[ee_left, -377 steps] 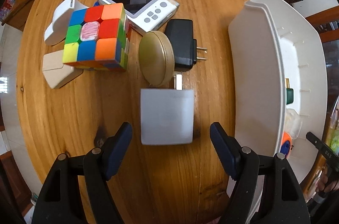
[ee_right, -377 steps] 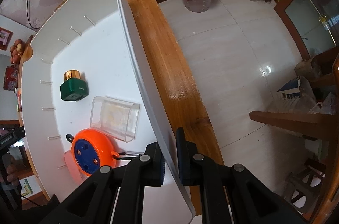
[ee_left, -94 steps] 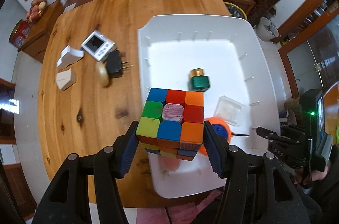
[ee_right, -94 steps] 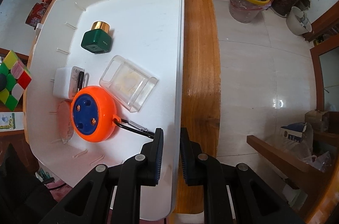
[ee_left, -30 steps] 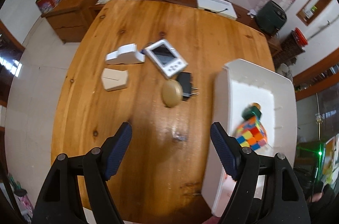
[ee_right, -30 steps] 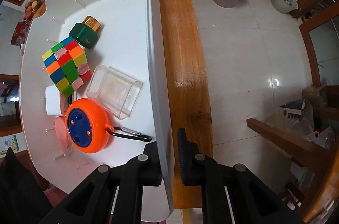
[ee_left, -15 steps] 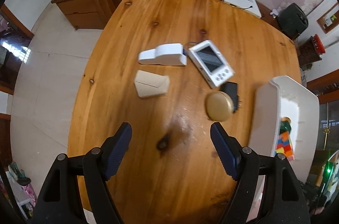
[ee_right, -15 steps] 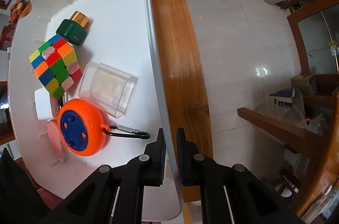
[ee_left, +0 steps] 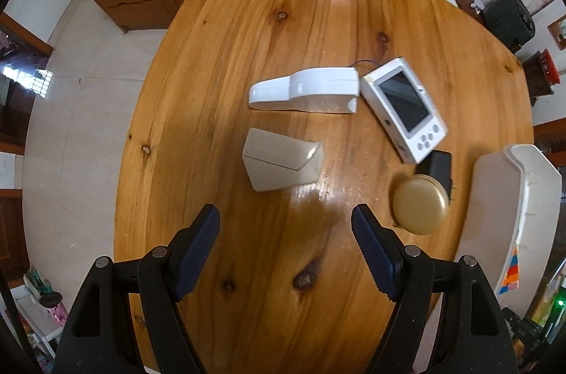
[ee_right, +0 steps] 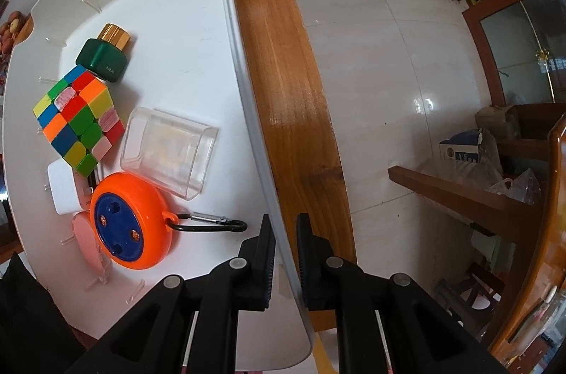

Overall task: Organize rigid objects
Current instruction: 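Move the left tool to the beige wedge-shaped block and grasp it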

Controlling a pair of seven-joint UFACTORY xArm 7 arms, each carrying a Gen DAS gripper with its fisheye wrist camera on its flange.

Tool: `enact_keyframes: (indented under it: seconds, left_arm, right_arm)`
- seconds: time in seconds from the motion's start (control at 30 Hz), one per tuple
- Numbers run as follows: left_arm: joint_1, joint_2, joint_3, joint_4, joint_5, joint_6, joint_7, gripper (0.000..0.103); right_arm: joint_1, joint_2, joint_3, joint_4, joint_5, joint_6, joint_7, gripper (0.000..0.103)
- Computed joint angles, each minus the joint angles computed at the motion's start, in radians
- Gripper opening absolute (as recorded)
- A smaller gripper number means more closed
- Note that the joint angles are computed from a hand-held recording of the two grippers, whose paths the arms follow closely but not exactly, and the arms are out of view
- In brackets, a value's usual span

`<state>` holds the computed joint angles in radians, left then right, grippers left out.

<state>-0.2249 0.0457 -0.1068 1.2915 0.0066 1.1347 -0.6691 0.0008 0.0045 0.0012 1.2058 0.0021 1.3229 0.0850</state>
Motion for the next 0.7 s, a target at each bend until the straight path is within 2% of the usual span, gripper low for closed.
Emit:
enact_keyframes:
  seconds: [0.7]
  left_arm:
    - [0.048,0.106,0.03,0.02,-0.071,-0.045,0.077,0.079]
  right_arm:
    - [0.007,0.043,0.001,0.042,-0.037,0.033,0.065,0.015]
